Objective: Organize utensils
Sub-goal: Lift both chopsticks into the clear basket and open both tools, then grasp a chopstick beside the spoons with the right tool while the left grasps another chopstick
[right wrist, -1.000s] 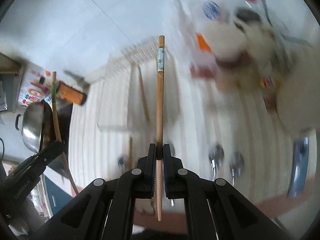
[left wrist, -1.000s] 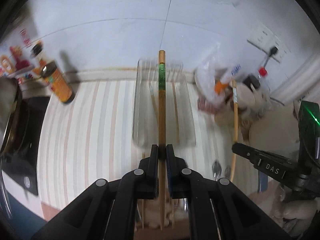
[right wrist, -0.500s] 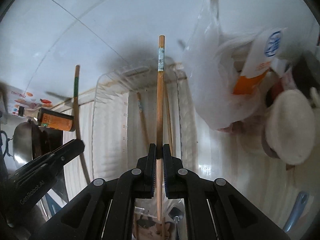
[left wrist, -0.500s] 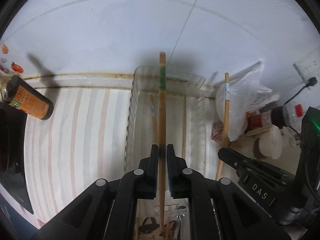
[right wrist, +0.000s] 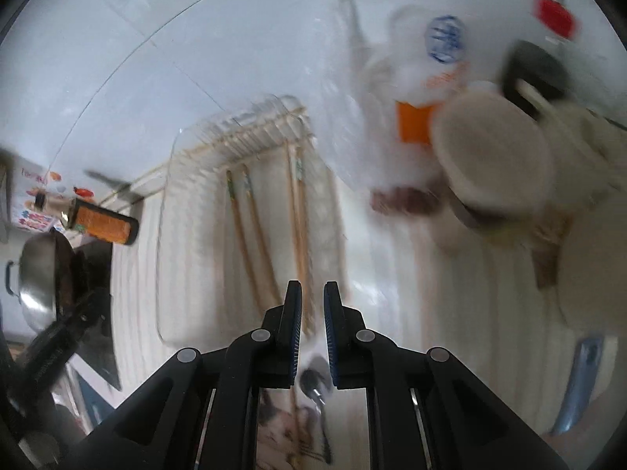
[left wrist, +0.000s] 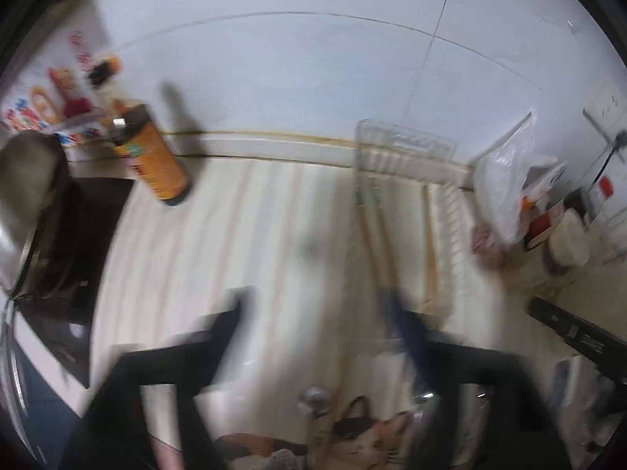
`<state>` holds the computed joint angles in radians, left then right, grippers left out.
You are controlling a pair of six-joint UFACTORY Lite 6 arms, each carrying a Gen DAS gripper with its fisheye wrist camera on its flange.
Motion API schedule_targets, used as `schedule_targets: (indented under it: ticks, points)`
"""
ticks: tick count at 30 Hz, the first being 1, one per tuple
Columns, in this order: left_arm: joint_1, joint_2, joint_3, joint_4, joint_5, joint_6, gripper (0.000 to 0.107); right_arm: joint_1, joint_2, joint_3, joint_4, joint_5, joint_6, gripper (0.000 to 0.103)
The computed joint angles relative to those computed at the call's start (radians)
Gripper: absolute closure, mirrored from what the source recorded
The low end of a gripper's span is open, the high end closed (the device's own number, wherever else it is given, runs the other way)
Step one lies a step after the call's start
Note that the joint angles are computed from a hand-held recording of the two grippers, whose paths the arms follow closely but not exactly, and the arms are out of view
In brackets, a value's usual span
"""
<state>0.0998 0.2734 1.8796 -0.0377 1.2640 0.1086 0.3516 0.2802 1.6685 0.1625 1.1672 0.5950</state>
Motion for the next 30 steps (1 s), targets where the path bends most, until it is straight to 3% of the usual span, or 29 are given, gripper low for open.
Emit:
schedule_targets:
  ticks: [3,7,11,16,18,19,20,22,24,29,30]
  points:
    - [0.038,-0.221,-0.295,0.061,-0.13,0.026,0.007,0.069,-0.177,-0.239,0.022,-0.049,0.056,0.089]
    - [0.093,-0.423,-0.619,0.175,-0.25,0.041,0.007,0.226,-0.304,-0.493,0.094,-0.144,0.164,0.067]
    - [0.201,-0.508,-0.829,0.198,-0.302,0.103,0.007,0.393,-0.262,-0.593,0.125,-0.252,0.259,0.067]
    - [0.279,-0.567,-0.949,0.209,-0.328,0.143,0.007,0.527,-0.108,-0.558,0.075,-0.319,0.344,0.067]
    - [0.28,-0.588,-0.97,0.212,-0.327,0.148,0.007,0.576,-0.067,-0.512,-0.004,-0.296,0.396,0.072]
    - [0.275,-0.602,-0.976,0.205,-0.317,0.157,0.008,0.586,-0.052,-0.501,-0.01,-0.282,0.383,0.088]
    - [0.269,-0.612,-0.979,0.178,-0.301,0.182,0.008,0.585,-0.059,-0.507,-0.006,-0.277,0.381,0.094]
    - [0.238,-0.623,-0.981,0.129,-0.272,0.203,0.009,0.587,-0.083,-0.533,-0.039,-0.215,0.425,0.097]
    - [0.2,-0.65,-0.992,0.073,-0.233,0.229,0.015,0.565,-0.151,-0.61,-0.031,-0.212,0.43,0.097]
    - [0.017,-0.608,-1.032,-0.003,-0.193,0.177,0.065,0.51,-0.328,-0.792,-0.01,-0.192,0.433,0.097]
    - [-0.016,-0.591,-1.047,-0.003,-0.201,0.159,0.067,0.503,-0.365,-0.827,-0.011,-0.186,0.441,0.097]
